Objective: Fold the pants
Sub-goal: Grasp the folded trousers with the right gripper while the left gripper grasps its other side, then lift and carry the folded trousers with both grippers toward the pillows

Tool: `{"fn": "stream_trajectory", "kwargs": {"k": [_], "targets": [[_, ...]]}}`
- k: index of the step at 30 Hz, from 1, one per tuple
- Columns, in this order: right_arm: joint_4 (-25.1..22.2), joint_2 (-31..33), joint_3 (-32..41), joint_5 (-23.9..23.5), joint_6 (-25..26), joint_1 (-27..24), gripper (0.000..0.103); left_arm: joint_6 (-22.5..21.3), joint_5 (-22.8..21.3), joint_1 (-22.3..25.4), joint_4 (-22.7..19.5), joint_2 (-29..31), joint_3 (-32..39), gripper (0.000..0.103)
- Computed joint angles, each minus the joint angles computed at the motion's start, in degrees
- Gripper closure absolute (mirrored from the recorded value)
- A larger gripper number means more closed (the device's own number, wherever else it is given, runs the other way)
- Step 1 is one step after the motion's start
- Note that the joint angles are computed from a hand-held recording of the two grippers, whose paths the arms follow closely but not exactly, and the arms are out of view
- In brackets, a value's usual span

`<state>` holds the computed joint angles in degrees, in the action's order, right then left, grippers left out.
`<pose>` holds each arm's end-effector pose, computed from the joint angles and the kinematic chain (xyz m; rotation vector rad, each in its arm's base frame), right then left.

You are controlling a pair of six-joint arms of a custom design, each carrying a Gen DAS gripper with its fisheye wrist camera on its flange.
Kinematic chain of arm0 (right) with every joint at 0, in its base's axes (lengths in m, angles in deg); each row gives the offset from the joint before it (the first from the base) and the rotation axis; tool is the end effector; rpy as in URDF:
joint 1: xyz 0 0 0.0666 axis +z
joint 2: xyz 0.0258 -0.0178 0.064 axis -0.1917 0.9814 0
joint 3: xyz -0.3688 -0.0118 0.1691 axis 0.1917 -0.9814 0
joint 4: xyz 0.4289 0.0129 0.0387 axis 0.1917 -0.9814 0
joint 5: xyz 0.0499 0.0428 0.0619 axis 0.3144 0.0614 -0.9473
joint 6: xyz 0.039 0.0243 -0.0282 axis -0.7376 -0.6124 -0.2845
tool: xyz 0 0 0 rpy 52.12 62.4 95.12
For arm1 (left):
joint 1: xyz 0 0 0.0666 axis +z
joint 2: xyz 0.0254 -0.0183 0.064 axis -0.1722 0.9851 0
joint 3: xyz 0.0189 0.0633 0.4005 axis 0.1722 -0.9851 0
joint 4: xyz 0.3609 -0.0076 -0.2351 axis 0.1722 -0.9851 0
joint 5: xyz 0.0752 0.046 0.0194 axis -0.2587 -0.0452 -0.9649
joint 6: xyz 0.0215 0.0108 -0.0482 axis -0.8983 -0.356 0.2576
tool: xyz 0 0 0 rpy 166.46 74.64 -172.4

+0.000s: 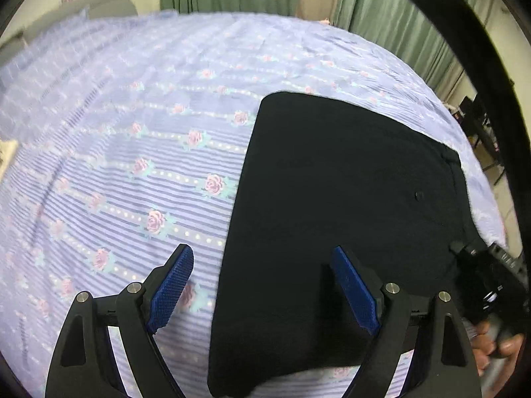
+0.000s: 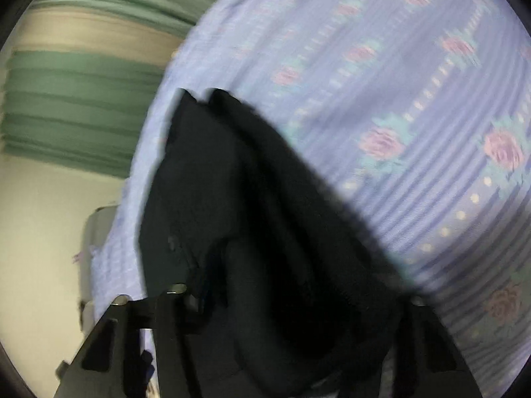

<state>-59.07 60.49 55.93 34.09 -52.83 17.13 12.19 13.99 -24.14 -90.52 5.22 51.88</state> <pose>0.4360 0.2284 0.4584 1.2257 2.1799 0.7792 0.5402 -0.1393 0.5289 0.0777 2.6161 -0.2212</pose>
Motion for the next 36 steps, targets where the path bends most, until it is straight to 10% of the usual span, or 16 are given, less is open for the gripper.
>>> {"fn": "stream_trajectory", "kwargs": {"k": [10, 19, 27, 36], "targets": [[-25.21, 12.28, 19.38, 9.36, 12.06, 3.12, 0.064, 0.11, 18.38, 6.33, -4.98, 10.47, 10.5, 0.02], [-24.47, 10.43, 17.39, 9.7, 18.37, 1.86, 0.064, -4.5, 30.88, 6.03, -11.71, 17.62, 18.92, 0.072], [-20.55, 10.67, 16.36, 7.38, 22.59, 0.24, 0.06, 1.86, 30.36, 4.43, -12.45, 21.83, 21.86, 0.057], [-24.91, 10.24, 20.8, 6.82, 24.87, 1.13, 0.074, -0.09, 21.96, 2.28, -16.2, 20.44, 26.42, 0.092]]}}
